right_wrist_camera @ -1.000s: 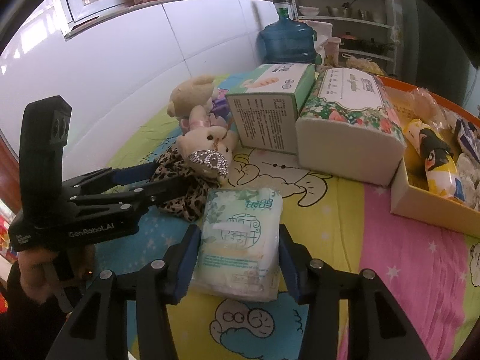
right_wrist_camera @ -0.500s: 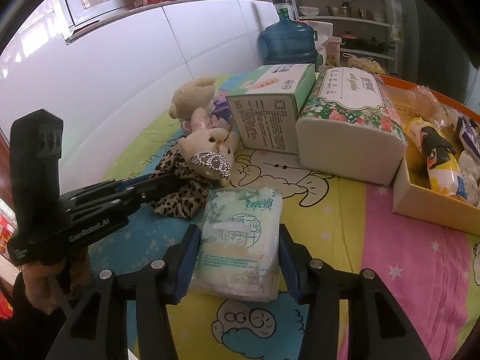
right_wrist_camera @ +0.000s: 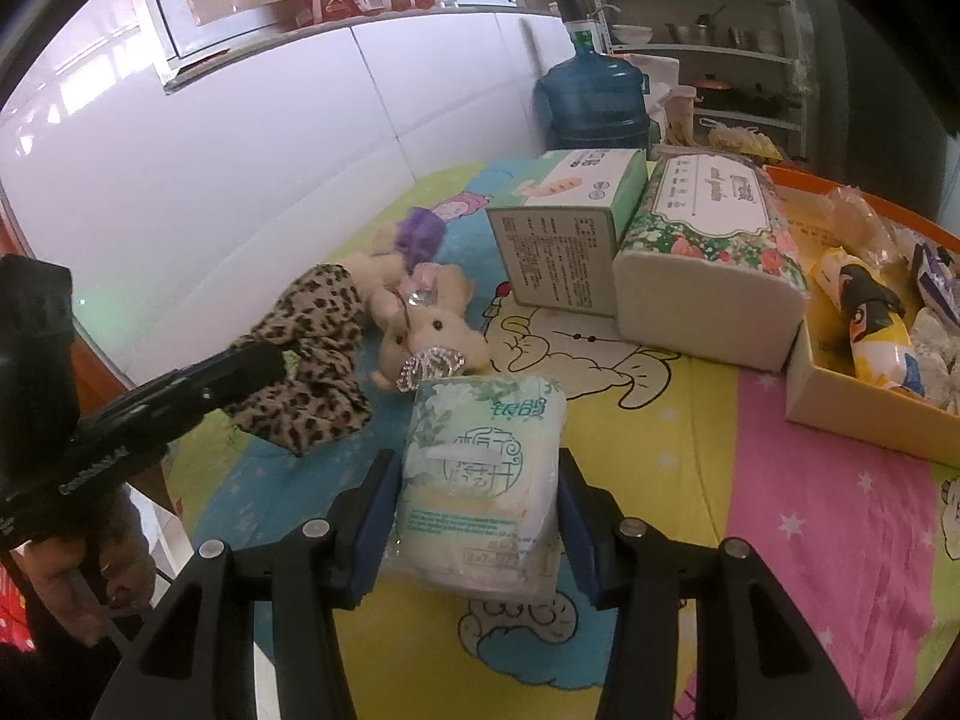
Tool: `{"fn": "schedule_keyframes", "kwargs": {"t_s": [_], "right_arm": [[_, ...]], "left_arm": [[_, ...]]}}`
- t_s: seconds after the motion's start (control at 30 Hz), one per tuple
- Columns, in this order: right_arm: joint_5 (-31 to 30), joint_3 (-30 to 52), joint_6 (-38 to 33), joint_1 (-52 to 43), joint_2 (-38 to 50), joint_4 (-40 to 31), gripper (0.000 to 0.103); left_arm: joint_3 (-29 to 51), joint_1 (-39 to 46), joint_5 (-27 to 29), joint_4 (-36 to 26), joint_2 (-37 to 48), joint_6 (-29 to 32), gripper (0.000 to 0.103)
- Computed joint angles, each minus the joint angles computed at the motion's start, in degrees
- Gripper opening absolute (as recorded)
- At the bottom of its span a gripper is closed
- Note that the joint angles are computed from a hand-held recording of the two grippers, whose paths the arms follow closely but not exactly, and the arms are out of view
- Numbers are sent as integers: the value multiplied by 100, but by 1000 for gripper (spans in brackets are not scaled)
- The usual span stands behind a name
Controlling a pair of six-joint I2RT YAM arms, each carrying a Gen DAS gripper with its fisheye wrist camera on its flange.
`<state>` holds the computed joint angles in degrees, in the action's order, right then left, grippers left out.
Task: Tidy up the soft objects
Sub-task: 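Grasp the white diaper pack with the right tool while the left tool grasps the leopard-print cloth, then carry the leopard-print cloth with the left tool while the right tool carries the diaper pack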
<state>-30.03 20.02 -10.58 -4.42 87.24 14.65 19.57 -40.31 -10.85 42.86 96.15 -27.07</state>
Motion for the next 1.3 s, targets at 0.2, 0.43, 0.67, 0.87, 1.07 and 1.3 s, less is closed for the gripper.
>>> {"fn": "schedule_keyframes", "kwargs": {"t_s": [0.2,0.43,0.67,0.87,1.07,1.3], "right_arm": [[-93,-154,-50,-126,-444,-156,50],[-278,-148,-199,-441,-946,-529,50],[-548,-127,-437,-972,-1383,-914,50],[-850,85,-681,-1681,-1463,-1175,50],[-1177,410,-955,-2454,-1314,-1381,50],[-1438,806,-1191,-3203,-974,-1462,50]], "left_arm": [[-228,-273,-286,-213,-648,-4,12],[-192,-604,-560,-520,-1164,62,12],[141,-918,-770,-596,-1165,156,12],[691,-1095,-742,-704,-816,255,12],[1371,-1216,-615,-863,-362,422,12],[2164,-1276,-394,-1093,111,510,12]]}}
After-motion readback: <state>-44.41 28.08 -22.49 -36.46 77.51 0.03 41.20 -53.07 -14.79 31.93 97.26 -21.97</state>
